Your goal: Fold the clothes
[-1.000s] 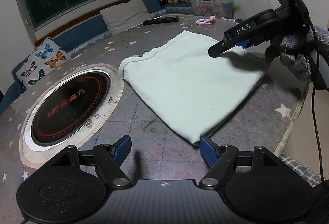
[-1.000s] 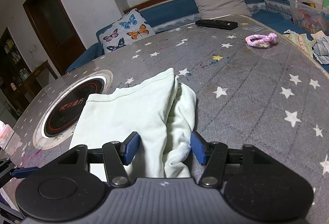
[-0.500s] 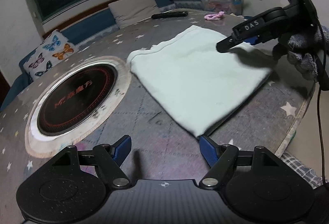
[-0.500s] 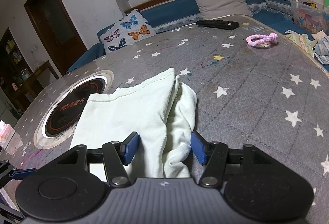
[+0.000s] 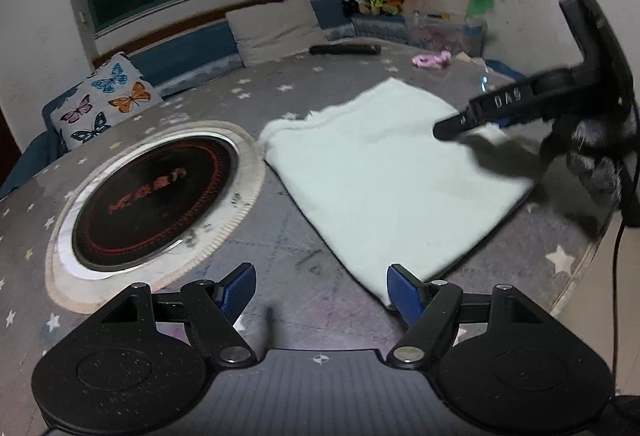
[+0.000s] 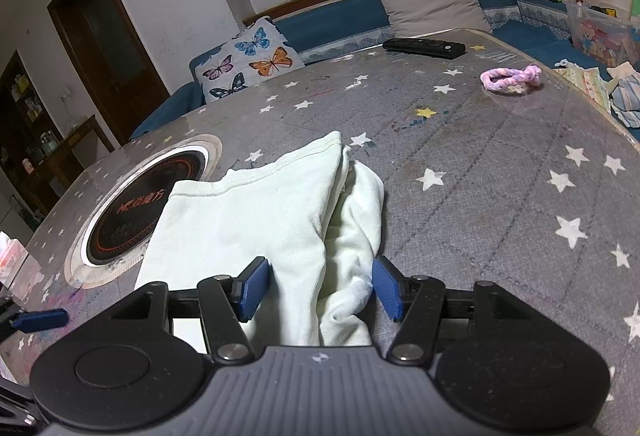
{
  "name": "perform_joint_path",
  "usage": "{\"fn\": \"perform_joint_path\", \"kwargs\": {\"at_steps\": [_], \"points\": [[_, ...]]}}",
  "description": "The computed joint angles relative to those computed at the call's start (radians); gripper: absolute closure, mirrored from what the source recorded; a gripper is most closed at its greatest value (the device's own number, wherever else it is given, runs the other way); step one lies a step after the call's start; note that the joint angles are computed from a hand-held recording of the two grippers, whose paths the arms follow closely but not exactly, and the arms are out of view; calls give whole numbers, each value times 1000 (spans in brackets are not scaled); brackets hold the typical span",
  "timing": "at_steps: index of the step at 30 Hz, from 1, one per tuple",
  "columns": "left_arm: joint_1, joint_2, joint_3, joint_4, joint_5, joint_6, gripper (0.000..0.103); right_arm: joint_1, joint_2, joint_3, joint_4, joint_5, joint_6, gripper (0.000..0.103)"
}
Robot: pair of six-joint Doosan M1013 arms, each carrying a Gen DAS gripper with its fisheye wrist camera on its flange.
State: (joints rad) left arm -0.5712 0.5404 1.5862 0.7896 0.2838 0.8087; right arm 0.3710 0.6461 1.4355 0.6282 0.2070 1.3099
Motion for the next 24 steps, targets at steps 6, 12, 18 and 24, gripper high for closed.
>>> {"fn": "perform_joint_path", "kwargs": {"at_steps": [6,12,18,24], "points": [[11,2,-10,-113,-6,114,28,-2,0,0,13,5,-14,45],[43,43,-94,-340,-26,200,34,-5,-1,5,86,-7,-51,47],[63,107,-201,-448,35,198,45,0,2,6,27,-41,14,46],[70,130,-237,-512,64,238,45,6,9,0,-93,-70,132,45]]}}
